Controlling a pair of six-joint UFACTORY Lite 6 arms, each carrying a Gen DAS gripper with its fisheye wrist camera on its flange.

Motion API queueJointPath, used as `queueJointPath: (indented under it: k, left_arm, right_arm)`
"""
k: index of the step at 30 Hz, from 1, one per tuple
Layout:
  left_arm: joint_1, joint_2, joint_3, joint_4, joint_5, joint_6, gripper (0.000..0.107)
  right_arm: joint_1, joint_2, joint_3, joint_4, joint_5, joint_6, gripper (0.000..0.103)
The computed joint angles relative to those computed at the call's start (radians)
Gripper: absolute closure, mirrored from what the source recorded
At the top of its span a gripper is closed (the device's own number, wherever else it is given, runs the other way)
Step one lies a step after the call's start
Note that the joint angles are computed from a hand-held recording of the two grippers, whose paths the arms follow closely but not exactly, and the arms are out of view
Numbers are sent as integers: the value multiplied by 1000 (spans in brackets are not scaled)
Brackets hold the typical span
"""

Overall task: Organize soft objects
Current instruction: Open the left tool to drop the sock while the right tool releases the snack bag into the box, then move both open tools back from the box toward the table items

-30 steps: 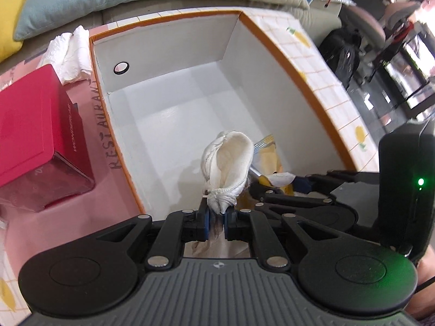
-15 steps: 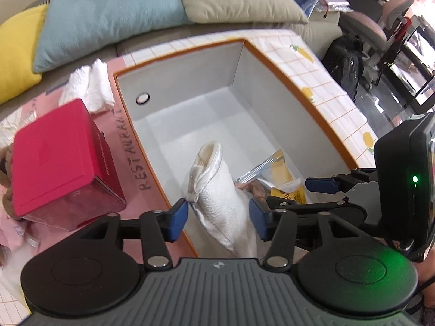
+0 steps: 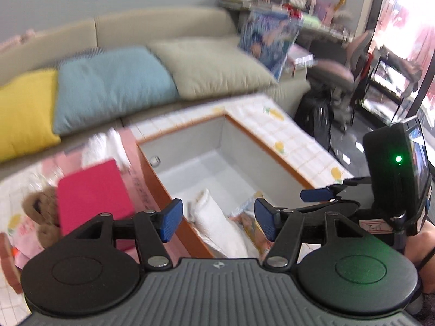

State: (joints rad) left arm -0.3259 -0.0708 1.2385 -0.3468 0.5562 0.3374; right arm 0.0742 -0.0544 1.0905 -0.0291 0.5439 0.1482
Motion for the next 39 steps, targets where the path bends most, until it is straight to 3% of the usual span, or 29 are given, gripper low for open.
queueJointPath:
  k: [4,8,15,20,30,39]
  left_arm:
    - [47,-192,-166,-48,-83,83,36]
    - [104,-344,-287,-12,-104,72,36]
    - [324,-563,-456,-98,1,214,36]
    - [608,-624,-539,-264,133,451,36]
    - [1077,-529,-571,-466,284,810,36]
    - [1212,-379,-548,-562,249,953,31]
  right_arm:
    - [113,-130,-88,-120,-30,222,35]
    - [250,-206,-147,-270,-18,464,35]
    - [484,-280,-219,-440,53,798,33]
    - [606,-243,-202,-457,85,865,31]
    - [763,-25,-34,-455,90,888,30]
    - [788,244,227,-453,77,840,30]
